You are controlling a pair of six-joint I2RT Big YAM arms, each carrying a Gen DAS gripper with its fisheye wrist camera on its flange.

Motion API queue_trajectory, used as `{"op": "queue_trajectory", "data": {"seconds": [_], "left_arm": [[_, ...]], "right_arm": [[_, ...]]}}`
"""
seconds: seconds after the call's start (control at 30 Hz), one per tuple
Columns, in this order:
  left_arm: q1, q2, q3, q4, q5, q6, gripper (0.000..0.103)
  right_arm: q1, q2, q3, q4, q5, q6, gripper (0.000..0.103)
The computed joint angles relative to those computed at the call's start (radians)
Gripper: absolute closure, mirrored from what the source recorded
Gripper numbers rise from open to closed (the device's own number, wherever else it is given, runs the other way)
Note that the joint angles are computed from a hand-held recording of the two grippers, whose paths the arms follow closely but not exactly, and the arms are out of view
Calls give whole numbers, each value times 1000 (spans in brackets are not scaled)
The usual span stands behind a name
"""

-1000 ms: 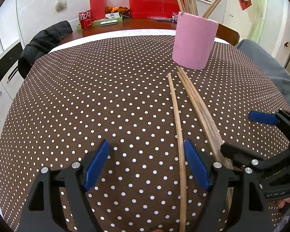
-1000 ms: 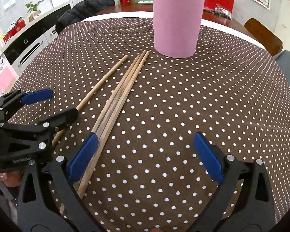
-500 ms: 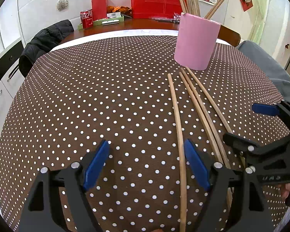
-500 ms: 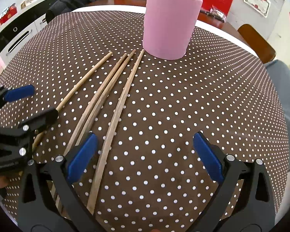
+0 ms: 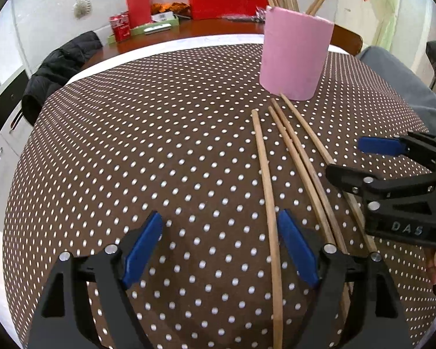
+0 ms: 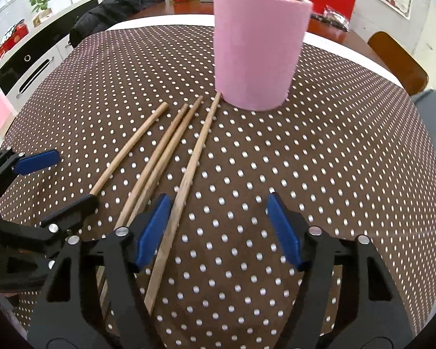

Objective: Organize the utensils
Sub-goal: 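Close the right tool on a chopstick while the left tool grasps another, then lift both held chopsticks upright and carry them over the pink cup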

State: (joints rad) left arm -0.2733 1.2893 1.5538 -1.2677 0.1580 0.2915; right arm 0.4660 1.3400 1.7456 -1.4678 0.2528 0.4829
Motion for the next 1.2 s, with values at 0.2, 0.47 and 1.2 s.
{"op": "queue_trajectory", "data": {"seconds": [0.2,0.47,1.2], "left_arm": [[-24,50,83,-83,28,79,76],[-59,44,78,-74,-20,53,95],[40,-101,-21,144,172,-197,98]], "right_arm": [[-6,3,16,2,-47,-43,94],[-31,-13,4,10,-77,-30,93],[-85,-272,-243,416,-323,73,97]]}}
